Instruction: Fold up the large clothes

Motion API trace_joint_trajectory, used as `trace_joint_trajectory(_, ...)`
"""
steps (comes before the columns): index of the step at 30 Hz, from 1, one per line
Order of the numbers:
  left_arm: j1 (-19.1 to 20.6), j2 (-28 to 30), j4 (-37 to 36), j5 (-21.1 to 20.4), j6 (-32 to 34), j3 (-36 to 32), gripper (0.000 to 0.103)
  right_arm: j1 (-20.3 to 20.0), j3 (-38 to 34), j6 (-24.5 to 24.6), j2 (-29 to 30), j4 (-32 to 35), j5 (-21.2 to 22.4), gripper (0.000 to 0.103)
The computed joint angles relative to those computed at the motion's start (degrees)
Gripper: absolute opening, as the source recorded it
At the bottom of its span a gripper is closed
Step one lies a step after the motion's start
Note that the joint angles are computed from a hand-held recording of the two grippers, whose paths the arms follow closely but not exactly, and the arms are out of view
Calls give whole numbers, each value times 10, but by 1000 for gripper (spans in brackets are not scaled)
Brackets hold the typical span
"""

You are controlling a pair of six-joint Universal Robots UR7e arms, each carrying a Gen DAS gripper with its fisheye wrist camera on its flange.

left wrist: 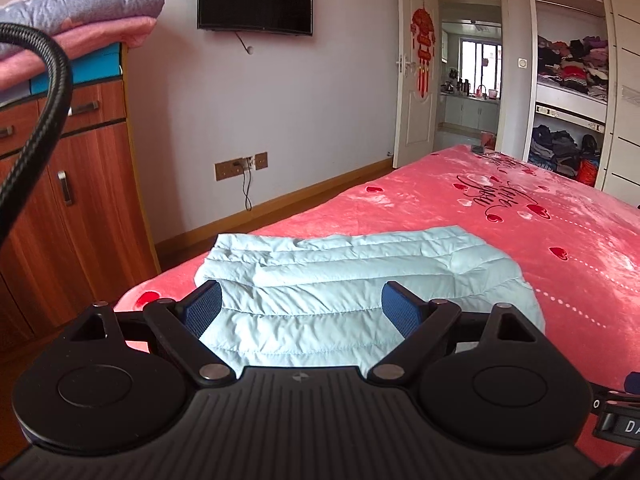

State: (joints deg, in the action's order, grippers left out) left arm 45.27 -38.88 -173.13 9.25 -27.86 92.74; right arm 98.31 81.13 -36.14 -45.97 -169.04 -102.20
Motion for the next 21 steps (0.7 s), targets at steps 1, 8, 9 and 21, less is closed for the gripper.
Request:
trace_joint_trajectory(1, -8, 6, -29, 6, 28, -1, 103, 1, 10, 0, -8, -3, 0, 85)
trace_joint_trajectory(8, -48, 6, -71, 21, 66, 10, 103, 4, 63, 8, -58, -14, 11, 85)
trace_joint_trajectory(9, -52, 3, -62, 22, 60, 13, 103, 5, 69, 8, -65, -13, 13, 85)
trace_joint_trajectory(21, -92, 19, -107, 38, 113, 9, 103, 13, 124, -4, -125, -38, 16, 96)
